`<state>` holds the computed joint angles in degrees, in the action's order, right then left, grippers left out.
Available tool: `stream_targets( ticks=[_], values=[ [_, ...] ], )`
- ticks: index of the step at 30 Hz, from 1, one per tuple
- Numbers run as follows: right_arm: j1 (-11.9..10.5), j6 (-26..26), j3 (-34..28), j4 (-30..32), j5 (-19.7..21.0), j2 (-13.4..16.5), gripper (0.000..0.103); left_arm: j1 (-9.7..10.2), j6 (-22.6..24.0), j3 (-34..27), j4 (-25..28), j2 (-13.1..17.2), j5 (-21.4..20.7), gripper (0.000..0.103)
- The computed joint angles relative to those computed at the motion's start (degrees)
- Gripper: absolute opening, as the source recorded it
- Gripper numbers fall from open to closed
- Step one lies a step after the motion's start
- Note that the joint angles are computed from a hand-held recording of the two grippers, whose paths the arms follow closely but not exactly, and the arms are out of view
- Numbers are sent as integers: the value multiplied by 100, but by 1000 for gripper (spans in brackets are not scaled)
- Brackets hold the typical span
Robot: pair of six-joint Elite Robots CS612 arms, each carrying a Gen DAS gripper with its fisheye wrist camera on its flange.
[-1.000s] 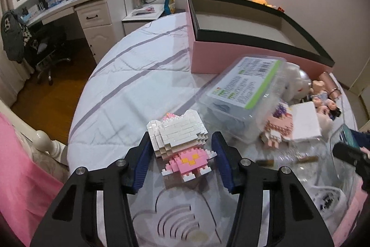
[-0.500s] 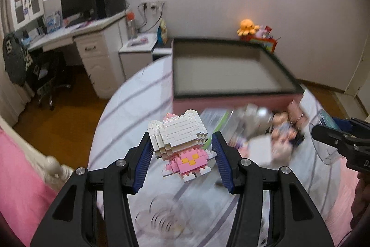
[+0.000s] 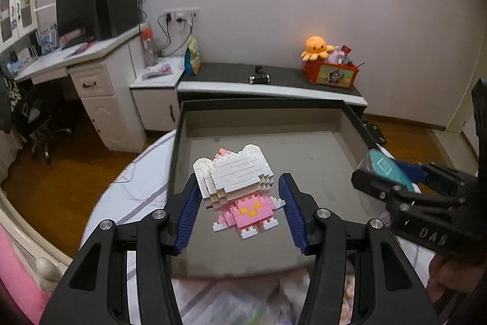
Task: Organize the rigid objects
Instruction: 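Place the teal case in the box with the right tool while the left places the block figure, then withdraw both tools from the box toward the remaining items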
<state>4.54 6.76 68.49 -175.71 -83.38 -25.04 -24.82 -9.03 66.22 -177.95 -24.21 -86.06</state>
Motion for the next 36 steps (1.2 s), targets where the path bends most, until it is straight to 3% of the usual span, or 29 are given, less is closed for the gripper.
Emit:
stream_targets(
  ticks=[4, 6, 8, 9, 10, 14, 15, 16, 24, 31, 36],
  values=[
    [18, -17, -341, 423, -82, 186, 57, 26, -56, -483, 604, 242, -81, 54],
    [20, -17, -436, 589, -112, 239, 57, 28, -74, -625, 836, 318, -55, 59],
    [22, 29, -528, 792, -134, 293, 57, 38, -86, -707, 986, 369, -72, 78],
    [19, 56, -538, 848, -120, 302, 58, 42, -104, -732, 1035, 384, -49, 82],
    [12, 90, -544, 907, -76, 310, 64, 50, -142, -707, 1001, 380, -38, 87],
    [-44, 144, -434, 816, 351, 248, 84, 103, -323, -404, 544, 241, -26, 96],
    [-36, 136, -393, 782, 348, 221, 89, 115, -351, -316, 415, 197, -2, 98],
    [6, 113, -339, 746, 117, 179, 103, 130, -391, -131, 136, 116, 36, 99],
    [32, 431, 493, -657, -129, -247, 103, 143, -586, 987, -1197, -432, 474, 102],
    [106, 584, 1477, -1760, -500, -738, 103, 12, -438, 1708, -1900, -783, 963, 103],
    [158, 679, 2049, -2370, -725, -1004, 103, -74, -415, 2130, -2228, -975, 1064, 103]
  ],
)
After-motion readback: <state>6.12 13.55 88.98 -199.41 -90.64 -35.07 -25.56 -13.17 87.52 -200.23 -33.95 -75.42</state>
